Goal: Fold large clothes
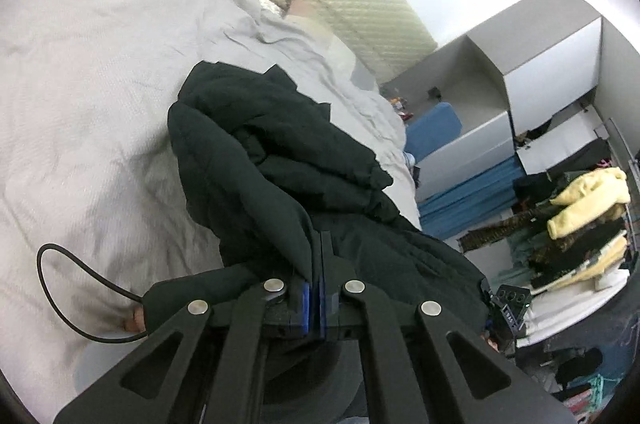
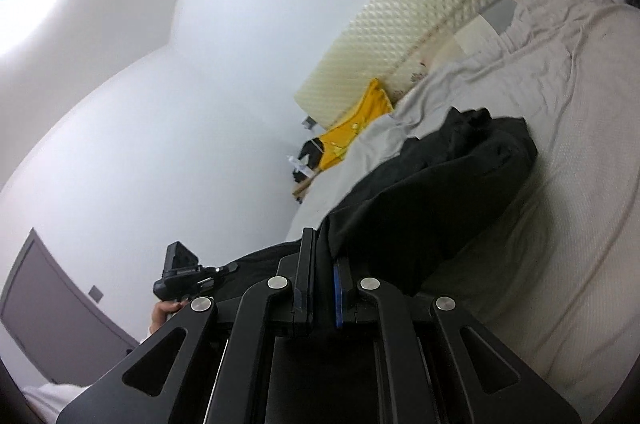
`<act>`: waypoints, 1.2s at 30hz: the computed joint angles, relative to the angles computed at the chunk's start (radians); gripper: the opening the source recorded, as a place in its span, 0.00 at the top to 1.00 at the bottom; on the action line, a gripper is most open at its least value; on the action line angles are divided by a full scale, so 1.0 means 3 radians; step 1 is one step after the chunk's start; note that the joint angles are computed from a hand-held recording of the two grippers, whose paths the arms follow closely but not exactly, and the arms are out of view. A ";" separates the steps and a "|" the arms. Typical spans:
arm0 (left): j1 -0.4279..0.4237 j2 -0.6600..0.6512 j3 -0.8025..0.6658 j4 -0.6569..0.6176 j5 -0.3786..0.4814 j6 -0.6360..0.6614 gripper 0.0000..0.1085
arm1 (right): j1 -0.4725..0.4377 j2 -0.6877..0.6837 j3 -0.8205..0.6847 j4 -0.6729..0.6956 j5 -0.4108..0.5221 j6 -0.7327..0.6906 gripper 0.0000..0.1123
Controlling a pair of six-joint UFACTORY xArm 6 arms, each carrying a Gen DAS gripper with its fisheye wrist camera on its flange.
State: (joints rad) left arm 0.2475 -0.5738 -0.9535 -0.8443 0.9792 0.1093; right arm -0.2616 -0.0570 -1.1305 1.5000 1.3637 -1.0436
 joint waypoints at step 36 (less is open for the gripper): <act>-0.0074 0.1716 -0.1649 0.0651 -0.0510 -0.0639 0.98 | 0.0457 0.2139 -0.3010 -0.0944 -0.1207 0.2171 0.96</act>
State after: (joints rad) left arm 0.2253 -0.0590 -1.4482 -0.6490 0.8263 -0.0825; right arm -0.1244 0.5848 -2.0334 1.2168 1.0016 -0.3922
